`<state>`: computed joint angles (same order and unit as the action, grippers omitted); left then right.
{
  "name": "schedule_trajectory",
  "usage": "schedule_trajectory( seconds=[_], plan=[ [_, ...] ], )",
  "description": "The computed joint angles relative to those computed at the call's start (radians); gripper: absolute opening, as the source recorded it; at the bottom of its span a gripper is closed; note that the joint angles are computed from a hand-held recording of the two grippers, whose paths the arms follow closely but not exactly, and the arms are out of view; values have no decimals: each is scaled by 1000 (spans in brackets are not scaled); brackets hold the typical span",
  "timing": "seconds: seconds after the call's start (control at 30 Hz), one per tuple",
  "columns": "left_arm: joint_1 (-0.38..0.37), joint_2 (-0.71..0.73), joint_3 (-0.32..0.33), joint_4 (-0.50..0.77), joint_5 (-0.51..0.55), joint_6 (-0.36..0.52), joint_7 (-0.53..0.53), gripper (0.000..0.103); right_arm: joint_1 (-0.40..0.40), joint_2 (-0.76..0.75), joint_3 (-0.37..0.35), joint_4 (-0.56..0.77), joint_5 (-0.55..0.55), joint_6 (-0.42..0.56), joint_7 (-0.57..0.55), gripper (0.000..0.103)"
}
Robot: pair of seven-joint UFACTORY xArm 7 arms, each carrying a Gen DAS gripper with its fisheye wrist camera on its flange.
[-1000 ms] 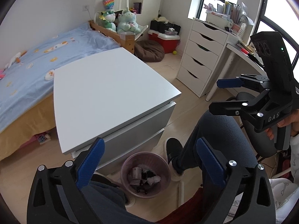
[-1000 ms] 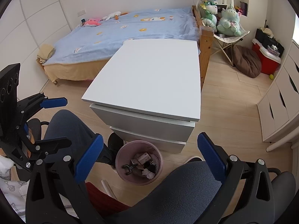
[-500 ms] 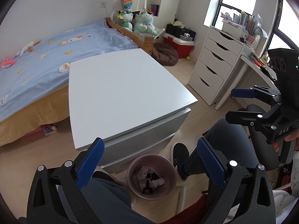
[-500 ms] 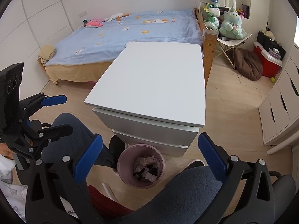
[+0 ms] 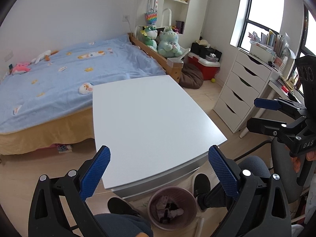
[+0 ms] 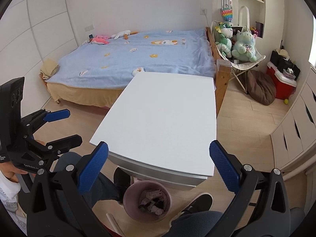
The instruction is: Collect trash
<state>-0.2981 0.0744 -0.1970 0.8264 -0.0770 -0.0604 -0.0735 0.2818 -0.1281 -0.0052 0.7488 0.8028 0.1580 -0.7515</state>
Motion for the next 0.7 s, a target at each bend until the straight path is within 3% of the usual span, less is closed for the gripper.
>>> schedule_trajectory(
  seconds=[0.1,0.13,0.2,0.27,0.37,0.5,0.53,0.67,0.7],
  plan=[
    [-53,8,75,22,83,-6,-80,96,-9,23,3,38,-14,0,10,100],
    [-39,11,66,28,82,-10,-79,96,-16,30,8,50,-27,3,21,100],
    [35,18,-18,39,5,-16,-14,97,-16,42,7,73,3,18,-11,100],
    [24,24,0,55,18,1,-27,97,-25,53,12,92,29,38,-37,100],
    [63,33,-45,68,-35,11,26,97,-44,61,27,104,35,48,-45,100],
    [224,44,-241,84,-264,17,232,97,-60,64,39,106,37,48,-50,100],
    [229,45,-252,83,-294,13,263,97,-62,65,40,108,39,50,-50,100],
    [96,39,-111,72,-208,-4,191,97,-68,69,45,114,39,54,-53,100],
    [107,38,-123,73,-213,-3,201,97,-69,69,46,114,39,54,-54,100]
  ],
)
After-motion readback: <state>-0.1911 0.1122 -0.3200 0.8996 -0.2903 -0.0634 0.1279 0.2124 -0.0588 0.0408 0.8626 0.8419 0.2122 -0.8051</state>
